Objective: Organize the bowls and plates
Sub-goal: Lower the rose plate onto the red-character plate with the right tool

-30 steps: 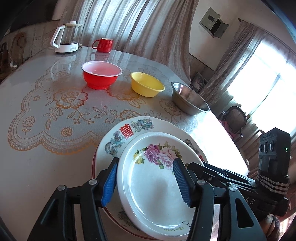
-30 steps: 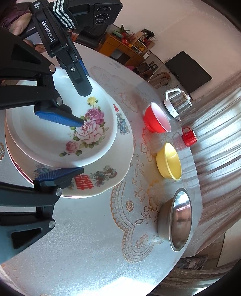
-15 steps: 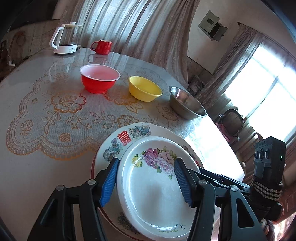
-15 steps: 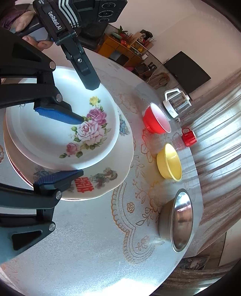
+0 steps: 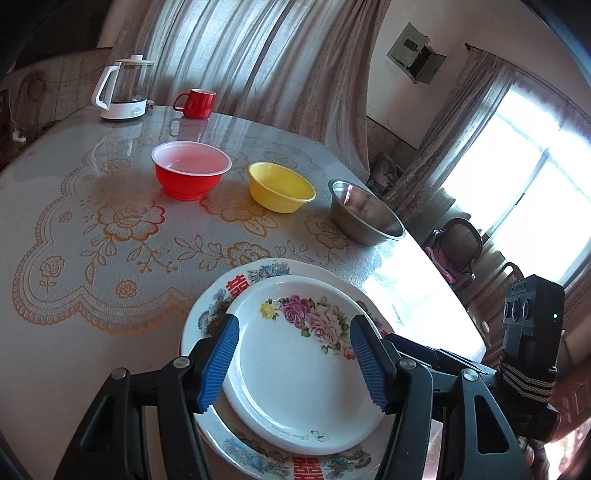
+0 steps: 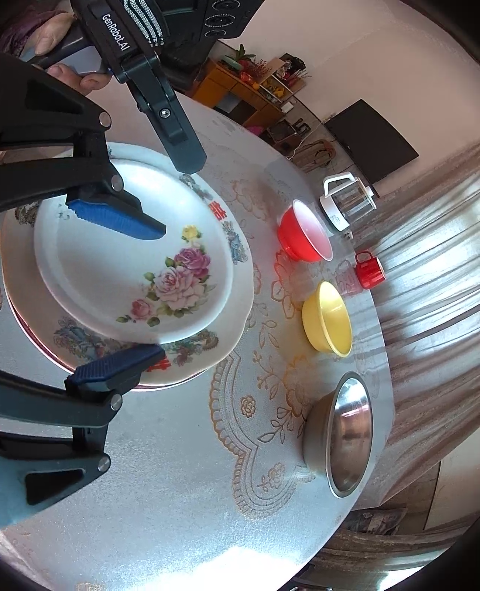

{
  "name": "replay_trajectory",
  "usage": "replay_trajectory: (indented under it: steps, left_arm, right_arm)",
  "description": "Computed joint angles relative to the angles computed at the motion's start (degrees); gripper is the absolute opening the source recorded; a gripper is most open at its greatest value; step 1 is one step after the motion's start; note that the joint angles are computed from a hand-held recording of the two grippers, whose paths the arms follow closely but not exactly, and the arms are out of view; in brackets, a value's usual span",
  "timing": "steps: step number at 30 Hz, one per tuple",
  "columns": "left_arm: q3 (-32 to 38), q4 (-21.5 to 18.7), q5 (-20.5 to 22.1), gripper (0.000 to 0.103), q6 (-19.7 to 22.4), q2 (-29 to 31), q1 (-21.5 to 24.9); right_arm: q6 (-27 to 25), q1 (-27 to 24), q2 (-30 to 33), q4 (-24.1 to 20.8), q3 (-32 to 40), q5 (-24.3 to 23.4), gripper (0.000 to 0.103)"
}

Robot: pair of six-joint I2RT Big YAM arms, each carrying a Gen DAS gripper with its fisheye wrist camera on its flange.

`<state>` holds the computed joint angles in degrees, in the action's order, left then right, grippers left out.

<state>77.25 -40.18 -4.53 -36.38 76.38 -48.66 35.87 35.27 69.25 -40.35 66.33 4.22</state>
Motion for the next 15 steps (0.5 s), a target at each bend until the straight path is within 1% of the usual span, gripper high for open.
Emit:
replay_trajectory:
  steps: [4, 6, 7, 11, 14, 15]
  left_arm:
    - [-0.3, -0.6, -1.9, 0.064, 0.3, -0.7, -0.6]
    - [-0.3, -1.5, -3.2, 0.065, 0.0, -0.9, -0.6]
    - [0.0, -2.4, -4.2, 0.065, 0.2, -0.9, -0.7]
    - [0.9, -5.5, -10.9, 0.069, 1.2, -0.5, -1.9]
    - [1.4, -7.8, -14.2, 0.070, 1.3, -0.2, -2.4]
    - [1.5, -8.4, -14.7, 0.070, 1.2, -0.1, -2.5]
  right_arm:
    - [-0.7, 0.1, -0.1, -0.3, 0.1, -0.4, 0.061]
    - [-0.8, 0.3, -0.1, -0.4, 0.3, 0.3, 0.061]
    - [-0.7, 0.3, -0.2, -0.1, 0.2, 0.6, 0.061]
    - [-0.7, 0.2, -0.2, 0.0, 0.4, 0.8, 0.061]
    - [-0.2, 0.2, 0.1, 0.0, 0.4, 0.2, 0.061]
    - [-0.2, 0.3, 0.2, -0.1, 0.5, 0.4, 0.061]
